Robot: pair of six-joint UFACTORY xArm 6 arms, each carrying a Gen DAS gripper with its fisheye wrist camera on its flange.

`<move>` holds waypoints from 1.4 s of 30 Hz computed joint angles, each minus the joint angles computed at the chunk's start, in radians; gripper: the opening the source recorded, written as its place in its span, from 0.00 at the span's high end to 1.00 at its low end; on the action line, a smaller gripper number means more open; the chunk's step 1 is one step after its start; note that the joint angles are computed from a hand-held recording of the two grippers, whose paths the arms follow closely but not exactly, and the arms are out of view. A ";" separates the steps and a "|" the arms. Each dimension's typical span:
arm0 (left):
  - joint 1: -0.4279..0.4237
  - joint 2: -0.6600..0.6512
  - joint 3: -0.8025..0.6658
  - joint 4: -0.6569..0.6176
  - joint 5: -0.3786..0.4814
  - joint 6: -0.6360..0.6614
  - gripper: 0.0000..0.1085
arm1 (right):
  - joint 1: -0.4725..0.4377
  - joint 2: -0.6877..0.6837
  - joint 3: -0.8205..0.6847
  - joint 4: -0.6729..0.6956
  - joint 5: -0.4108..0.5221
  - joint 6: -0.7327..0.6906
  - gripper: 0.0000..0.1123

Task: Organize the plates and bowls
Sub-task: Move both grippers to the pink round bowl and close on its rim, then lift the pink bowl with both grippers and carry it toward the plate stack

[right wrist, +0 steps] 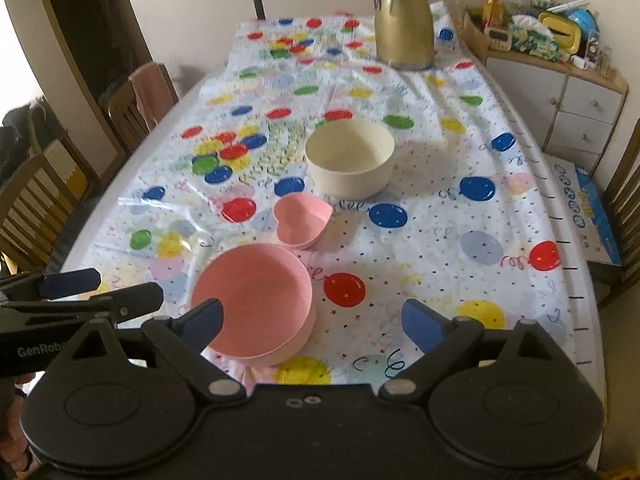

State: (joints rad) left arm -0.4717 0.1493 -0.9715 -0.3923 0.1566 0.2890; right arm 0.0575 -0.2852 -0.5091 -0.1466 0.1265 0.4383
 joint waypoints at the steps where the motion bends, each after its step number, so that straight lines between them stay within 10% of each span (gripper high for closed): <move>1: 0.003 0.018 -0.014 0.032 0.004 -0.030 0.27 | -0.001 0.028 -0.017 0.003 0.003 -0.007 0.17; 20: 0.020 0.228 -0.209 0.084 0.119 -0.138 0.28 | 0.002 0.305 -0.218 0.283 0.072 -0.294 0.57; 28: 0.012 0.244 -0.234 0.032 0.167 -0.111 0.65 | 0.019 0.317 -0.231 0.441 0.088 -0.427 0.79; 42: 0.002 0.223 -0.212 -0.009 0.180 -0.102 0.85 | 0.030 0.296 -0.206 0.345 0.087 -0.348 0.94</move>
